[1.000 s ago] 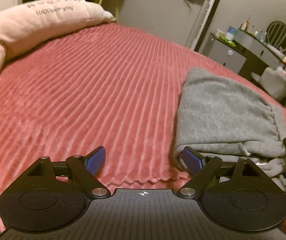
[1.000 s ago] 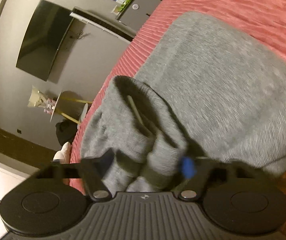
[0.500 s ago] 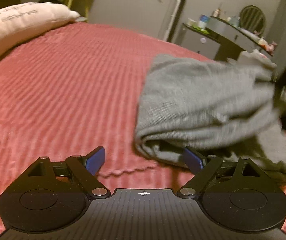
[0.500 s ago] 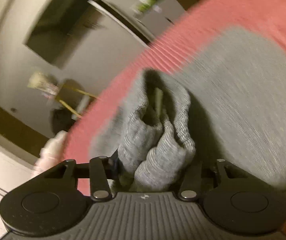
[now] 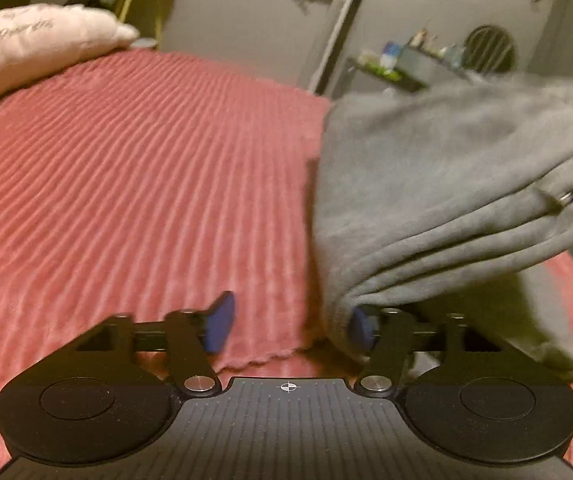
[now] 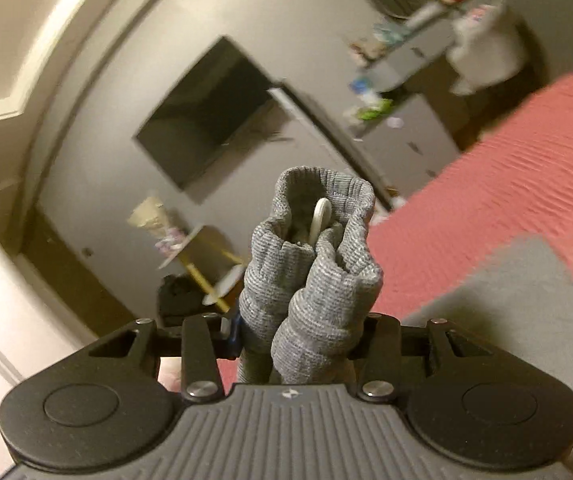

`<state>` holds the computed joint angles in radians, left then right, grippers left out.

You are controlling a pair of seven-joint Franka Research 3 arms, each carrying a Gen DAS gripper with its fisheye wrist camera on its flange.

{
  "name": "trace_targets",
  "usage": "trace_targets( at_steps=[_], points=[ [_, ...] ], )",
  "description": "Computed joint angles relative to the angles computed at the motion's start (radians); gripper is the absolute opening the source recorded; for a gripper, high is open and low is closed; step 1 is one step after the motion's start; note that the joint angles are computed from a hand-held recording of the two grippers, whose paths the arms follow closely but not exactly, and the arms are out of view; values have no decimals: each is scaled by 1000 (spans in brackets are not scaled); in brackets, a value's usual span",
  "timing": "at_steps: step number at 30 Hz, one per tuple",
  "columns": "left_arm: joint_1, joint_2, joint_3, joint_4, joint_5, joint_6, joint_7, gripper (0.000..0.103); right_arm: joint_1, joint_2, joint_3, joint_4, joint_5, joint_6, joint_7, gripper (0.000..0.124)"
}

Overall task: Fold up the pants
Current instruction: 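Lift the cuffed leg ends with the right gripper and fold them over the pants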

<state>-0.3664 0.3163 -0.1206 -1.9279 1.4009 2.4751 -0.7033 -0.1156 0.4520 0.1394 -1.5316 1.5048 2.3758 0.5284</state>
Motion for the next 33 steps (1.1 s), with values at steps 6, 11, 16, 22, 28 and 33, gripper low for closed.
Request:
trace_targets(
  at_steps=[6,11,16,22,28,33],
  points=[
    [-8,5,0,10,106,23,-40,57,-48,21,-6,-25,53,12,-55,43],
    [28,32,-1,19,-50,123,91,69,24,98,-97,-33,-105,155,65,52],
    [20,29,19,16,-50,139,66,80,-75,165,-29,-7,-172,71,255,61],
    [12,28,25,10,-56,133,73,81,-76,167,14,-6,-201,128,190,76],
    [5,32,26,13,-56,134,63,82,-71,128,10,-54,-196,172,169,48],
    [2,32,25,12,-54,131,57,82,-109,69,53,-78,-58,137,-9,45]
  ],
)
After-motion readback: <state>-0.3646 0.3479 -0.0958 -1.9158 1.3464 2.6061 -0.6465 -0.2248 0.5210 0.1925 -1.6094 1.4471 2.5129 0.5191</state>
